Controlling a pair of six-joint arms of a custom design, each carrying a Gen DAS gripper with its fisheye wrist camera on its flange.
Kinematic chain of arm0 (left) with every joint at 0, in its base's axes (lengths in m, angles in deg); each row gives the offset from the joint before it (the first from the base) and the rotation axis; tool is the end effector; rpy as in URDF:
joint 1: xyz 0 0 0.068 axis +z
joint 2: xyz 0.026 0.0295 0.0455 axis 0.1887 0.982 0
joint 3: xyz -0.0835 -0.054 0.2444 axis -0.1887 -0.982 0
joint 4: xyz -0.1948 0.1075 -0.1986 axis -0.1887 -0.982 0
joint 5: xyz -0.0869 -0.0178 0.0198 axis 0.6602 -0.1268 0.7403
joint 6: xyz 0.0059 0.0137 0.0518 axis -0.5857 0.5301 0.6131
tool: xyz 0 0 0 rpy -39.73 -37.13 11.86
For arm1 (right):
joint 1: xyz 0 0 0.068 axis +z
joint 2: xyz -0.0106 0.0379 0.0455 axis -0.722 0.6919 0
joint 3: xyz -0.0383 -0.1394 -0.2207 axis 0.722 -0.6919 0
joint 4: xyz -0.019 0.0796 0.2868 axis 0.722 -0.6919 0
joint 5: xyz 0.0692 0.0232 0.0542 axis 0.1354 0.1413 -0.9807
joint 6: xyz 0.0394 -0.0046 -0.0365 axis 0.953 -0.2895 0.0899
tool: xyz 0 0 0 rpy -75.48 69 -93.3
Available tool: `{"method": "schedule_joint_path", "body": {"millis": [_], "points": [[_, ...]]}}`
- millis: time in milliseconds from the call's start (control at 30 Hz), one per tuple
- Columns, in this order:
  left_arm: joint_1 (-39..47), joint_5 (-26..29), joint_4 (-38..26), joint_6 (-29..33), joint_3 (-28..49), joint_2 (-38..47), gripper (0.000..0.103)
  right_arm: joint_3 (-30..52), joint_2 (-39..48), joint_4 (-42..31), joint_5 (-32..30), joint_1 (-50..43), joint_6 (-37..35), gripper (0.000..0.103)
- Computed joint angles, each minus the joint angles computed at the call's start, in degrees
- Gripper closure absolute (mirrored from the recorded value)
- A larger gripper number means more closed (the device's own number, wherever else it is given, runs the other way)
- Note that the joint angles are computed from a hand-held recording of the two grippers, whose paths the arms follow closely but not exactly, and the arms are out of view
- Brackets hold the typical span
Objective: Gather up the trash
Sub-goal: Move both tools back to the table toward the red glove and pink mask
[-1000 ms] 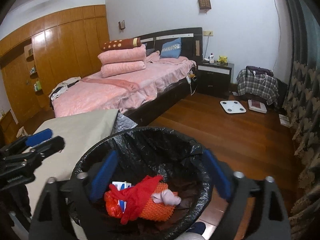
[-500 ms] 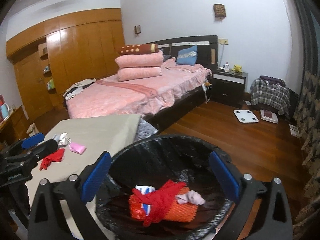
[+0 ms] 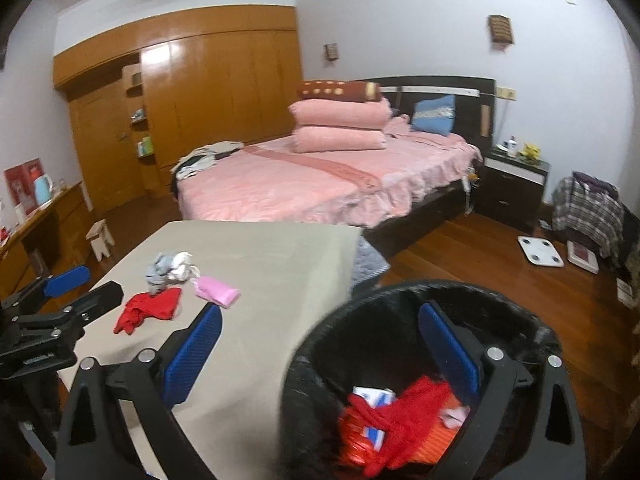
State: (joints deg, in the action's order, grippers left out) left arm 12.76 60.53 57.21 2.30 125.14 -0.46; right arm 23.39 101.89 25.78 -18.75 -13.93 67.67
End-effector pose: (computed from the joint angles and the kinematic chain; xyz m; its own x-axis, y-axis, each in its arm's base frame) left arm 0.3106 -0.0109 0.2356 -0.4268 0.2886 -0.8571 0.6376 0.7681 -0.0588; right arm 0.1779 0.0832 0.2312 -0.4123 0.2551 -0.8746 0.3820 0.9200 0.0882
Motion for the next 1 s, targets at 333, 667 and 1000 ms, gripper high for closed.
{"method": "schedule_joint_path", "body": {"millis": [333, 667, 1000], "points": [[5.38, -3.81, 4.59, 0.94, 8.82, 15.05, 0.013, 5.95, 22.52, 18.87, -6.17, -2.40, -4.90, 0.006], [6.98, -8.41, 5.56, 0.54, 19.64, 30.20, 0.013, 12.22, 39.16, 28.66, -10.74, -5.46, -6.51, 0.006], [5.74, -12.05, 3.47, -0.51, 27.70, 40.66, 0.013, 15.20, 46.31, 31.80, -13.31, -8.67, -8.08, 0.006]]}}
